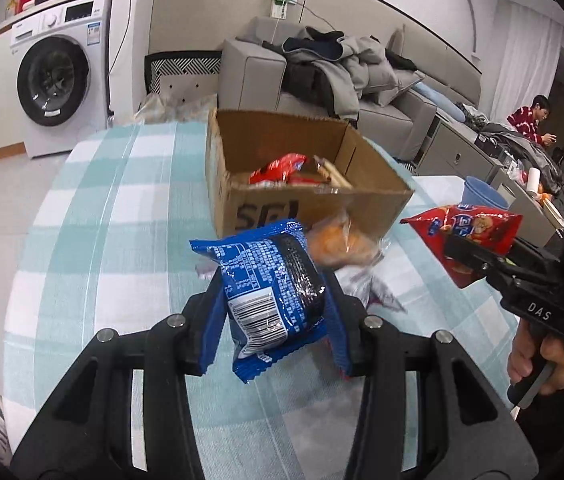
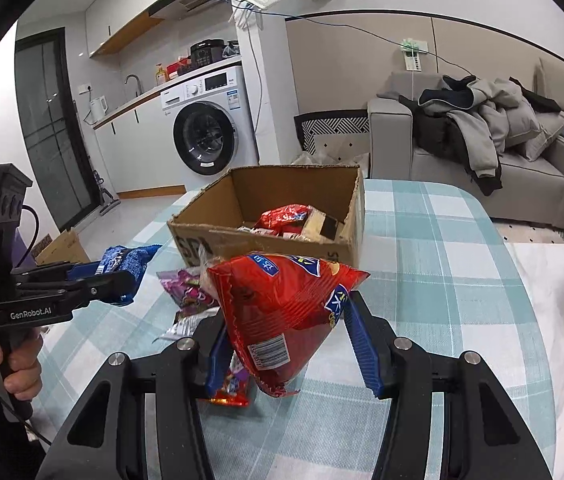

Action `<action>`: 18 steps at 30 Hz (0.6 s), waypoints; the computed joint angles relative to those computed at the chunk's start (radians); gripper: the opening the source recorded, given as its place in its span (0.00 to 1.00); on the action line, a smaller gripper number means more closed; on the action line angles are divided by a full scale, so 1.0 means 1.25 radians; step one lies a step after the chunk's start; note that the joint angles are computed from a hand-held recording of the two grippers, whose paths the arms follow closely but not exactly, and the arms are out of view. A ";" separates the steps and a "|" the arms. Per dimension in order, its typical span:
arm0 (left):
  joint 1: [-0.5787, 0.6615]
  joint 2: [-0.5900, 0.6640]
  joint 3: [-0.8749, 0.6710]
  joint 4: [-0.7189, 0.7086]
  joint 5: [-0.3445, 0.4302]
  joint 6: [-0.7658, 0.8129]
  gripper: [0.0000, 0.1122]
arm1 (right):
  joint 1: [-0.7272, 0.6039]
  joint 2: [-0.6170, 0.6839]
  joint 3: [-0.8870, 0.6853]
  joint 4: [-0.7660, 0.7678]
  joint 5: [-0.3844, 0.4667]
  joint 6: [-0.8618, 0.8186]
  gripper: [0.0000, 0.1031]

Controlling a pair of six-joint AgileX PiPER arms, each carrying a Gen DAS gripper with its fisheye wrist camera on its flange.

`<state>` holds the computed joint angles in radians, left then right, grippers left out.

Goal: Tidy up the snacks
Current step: 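Carry the chip bag and cookie pack over the cardboard box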

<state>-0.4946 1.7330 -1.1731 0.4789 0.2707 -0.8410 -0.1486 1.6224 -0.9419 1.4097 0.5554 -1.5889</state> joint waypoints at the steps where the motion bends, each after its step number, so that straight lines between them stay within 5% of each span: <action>1: 0.003 0.003 -0.014 -0.018 0.004 0.023 0.37 | 0.000 0.004 -0.009 -0.004 0.001 0.011 0.51; 18: 0.061 0.179 -0.342 -0.282 0.124 0.328 0.37 | 0.036 0.116 -0.229 -0.155 -0.007 0.229 0.51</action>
